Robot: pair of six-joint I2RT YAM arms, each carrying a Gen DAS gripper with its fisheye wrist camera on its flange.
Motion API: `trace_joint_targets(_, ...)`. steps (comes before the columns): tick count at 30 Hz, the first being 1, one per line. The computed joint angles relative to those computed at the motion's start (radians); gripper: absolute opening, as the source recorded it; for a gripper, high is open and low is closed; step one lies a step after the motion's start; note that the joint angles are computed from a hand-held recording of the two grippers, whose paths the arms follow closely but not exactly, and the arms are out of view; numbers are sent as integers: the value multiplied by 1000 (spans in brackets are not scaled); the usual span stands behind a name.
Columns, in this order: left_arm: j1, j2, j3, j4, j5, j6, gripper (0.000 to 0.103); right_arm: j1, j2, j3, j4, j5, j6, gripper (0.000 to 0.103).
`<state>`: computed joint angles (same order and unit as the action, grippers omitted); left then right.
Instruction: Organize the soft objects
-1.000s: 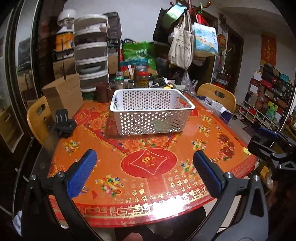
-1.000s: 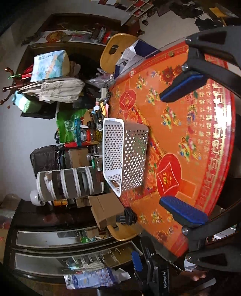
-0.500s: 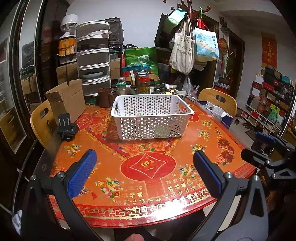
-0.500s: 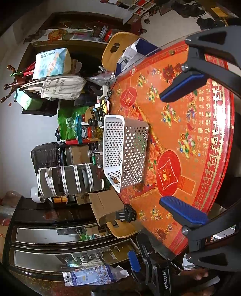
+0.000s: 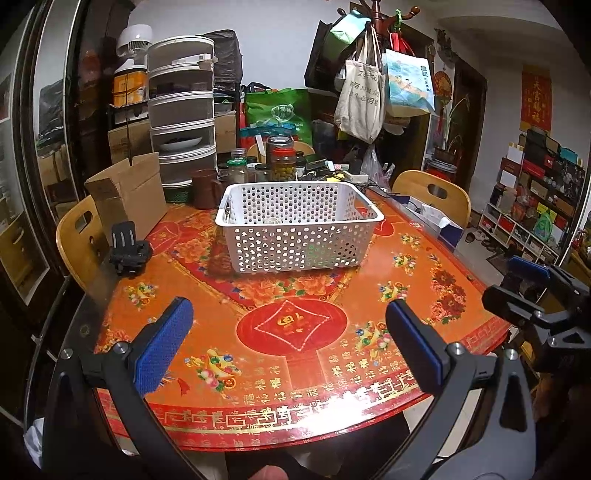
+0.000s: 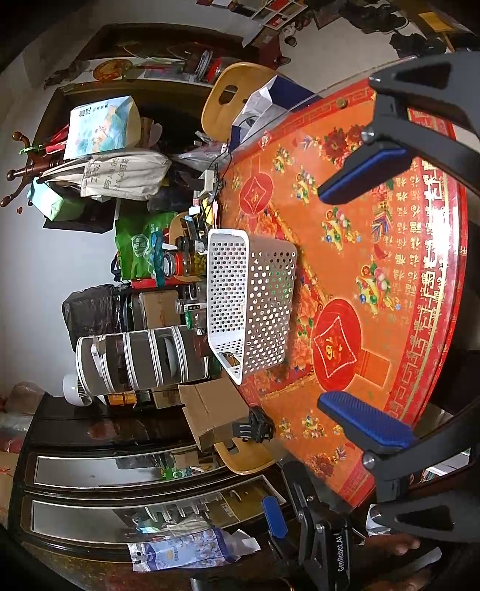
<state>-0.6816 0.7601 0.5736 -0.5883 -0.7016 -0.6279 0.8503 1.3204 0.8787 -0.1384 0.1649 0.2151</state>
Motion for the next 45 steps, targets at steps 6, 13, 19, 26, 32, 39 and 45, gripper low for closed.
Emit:
trace_joint_targets(6, -1, 7, -1, 5, 2, -4, 103, -1, 0, 0, 1, 0, 0, 101)
trace_joint_targets(13, -9, 14, -5, 11, -1, -10, 103, -2, 0, -1, 1, -3, -2, 101)
trace_joint_targets(19, -9, 14, -5, 11, 0, -12, 103, -2, -1, 0, 0, -2, -1, 101)
trace_joint_targets(26, -8, 14, -3, 9, 0, -11, 103, -4, -2, -1, 0, -4, -1, 101)
trace_joint_targets(32, -9, 16, -6, 12, 0, -13, 103, -5, -2, -2, 1, -5, -2, 101)
trace_joint_targets(39, -18, 19, -32, 32, 0, -19, 103, -2, -2, -1, -3, -4, -2, 101)
trace_joint_targets(45, -23, 24, -34, 34, -3, -26, 103, 10, -1, 2, -5, 4, 5, 101)
